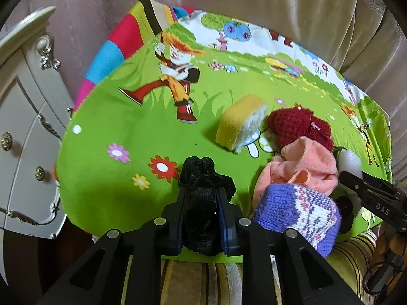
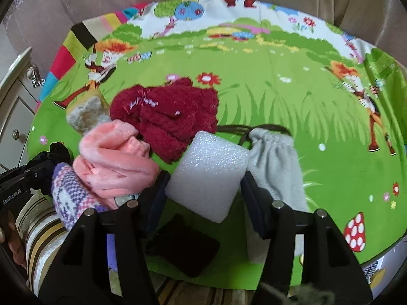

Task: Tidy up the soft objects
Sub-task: 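Grasp the black velvet piece with the left tool while the right tool grasps the white foam block, then lift the black velvet piece and foam block and carry both over the box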

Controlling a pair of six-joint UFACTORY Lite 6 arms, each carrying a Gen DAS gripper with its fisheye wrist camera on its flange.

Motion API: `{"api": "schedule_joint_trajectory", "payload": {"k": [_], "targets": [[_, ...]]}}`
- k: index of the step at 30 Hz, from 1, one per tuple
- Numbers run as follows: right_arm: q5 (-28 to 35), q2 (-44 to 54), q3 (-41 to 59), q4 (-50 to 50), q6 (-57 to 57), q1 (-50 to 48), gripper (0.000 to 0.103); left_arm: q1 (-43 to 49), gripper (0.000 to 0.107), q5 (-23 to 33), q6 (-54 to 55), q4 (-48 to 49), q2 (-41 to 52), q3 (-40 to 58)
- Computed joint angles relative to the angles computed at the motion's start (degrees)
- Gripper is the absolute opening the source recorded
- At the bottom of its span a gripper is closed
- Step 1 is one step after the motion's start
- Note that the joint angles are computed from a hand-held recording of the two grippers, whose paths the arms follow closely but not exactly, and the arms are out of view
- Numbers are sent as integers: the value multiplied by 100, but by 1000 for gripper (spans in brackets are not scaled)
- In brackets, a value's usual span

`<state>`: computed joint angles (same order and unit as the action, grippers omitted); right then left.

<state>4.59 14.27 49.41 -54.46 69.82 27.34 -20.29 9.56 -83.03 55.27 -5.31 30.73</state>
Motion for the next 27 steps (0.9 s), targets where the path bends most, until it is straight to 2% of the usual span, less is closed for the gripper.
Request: {"api": "schedule_joint_trajectory", "payload": {"k": [6,13,19,25,27], "targets": [[147,-747,-548,-1766,1798,58,61,-360,21,523,-1099,859,-693,-276],[374,-1564,-1150,-2354,2459,193,61,-1236,21,1411,-1515,884,-1381,-392],[547,-2503,-1817,-1811,1995,242,61,-2279,21,2161,-1849,758,-1492,-213],[630,-3572,-2497,-405,622,86,61,-3214,21,2641,-2220,741,-1157,188],[653,-3999,-2727,381,-200,-39,61,-3458,21,2774,-2271,717,-1038,350]]}}
